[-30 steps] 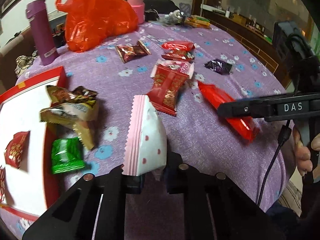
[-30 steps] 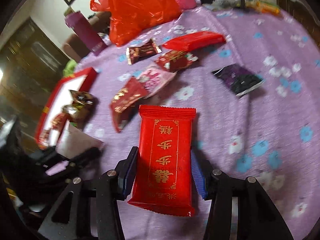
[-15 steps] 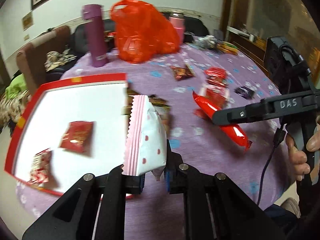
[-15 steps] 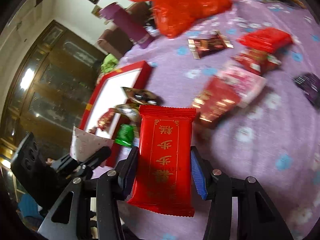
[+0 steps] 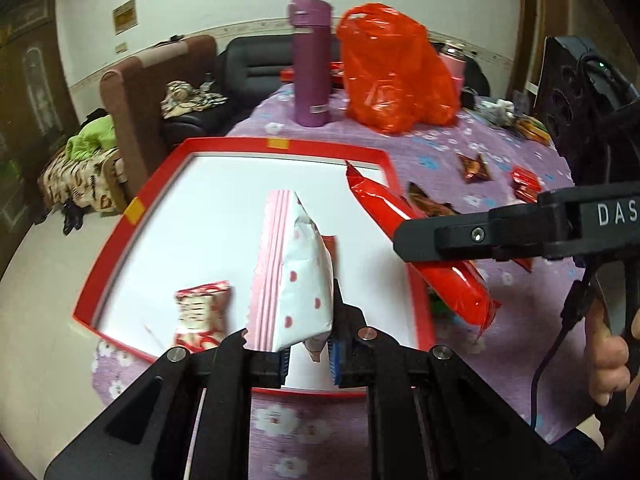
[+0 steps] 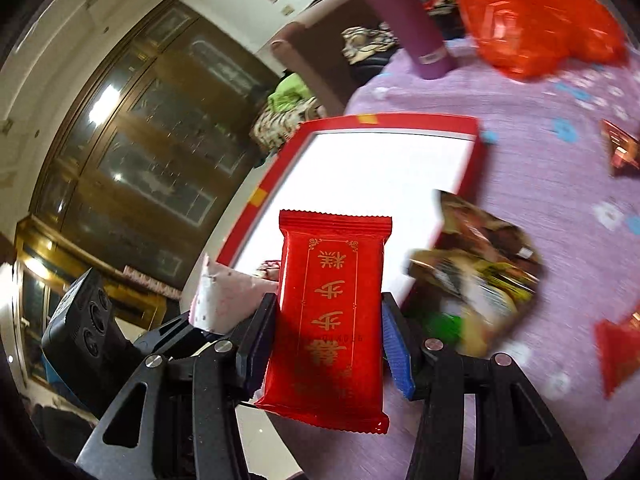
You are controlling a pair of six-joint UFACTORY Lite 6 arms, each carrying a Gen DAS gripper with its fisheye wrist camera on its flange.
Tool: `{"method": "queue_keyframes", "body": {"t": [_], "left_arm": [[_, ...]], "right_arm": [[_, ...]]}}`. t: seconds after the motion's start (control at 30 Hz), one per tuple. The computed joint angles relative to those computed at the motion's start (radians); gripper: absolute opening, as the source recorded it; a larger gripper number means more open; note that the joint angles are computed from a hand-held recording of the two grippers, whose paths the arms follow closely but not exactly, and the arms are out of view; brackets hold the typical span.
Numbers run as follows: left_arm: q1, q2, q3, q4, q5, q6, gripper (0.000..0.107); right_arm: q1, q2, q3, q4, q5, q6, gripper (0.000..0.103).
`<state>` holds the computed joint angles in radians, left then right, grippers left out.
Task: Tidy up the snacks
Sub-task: 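Carry both snacks to the white box and open both grippers inside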
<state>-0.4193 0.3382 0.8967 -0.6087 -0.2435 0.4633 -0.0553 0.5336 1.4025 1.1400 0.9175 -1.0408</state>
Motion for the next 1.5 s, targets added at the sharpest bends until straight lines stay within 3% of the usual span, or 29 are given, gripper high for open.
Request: {"method": "queue_keyframes", "body": {"t": [0.33, 0.67, 0.8, 1.0, 1.5], "left_arm": [[0.090, 0.100, 0.085, -0.062, 0.005, 0.072, 0.013], [0.067, 0.198, 0.181, -0.543, -0.125, 0.505, 0.015], [0.049, 0.191, 0.174, -0.614, -0.189, 0.557, 0.019], [0.013, 0.133, 0.126, -0.622, -0.240, 0.548, 0.035], [-0.174, 0.034, 0.101, -0.746, -0.314, 0.658, 0.042]], "right_arm": [[0.142, 0.112, 0.121, -0.022, -0.142, 0.046, 0.050], [0.193, 0.177, 0.177, -0.015, -0.275, 0.047, 0.053], [0.158, 0.150, 0.161, 0.043, -0.272, -0.005, 0.053], [0.090, 0.026, 0.033, 0.113, -0.280, -0.100, 0.055], [-0.270, -0.244, -0.238, 0.126, -0.163, -0.239, 0.062]]}}
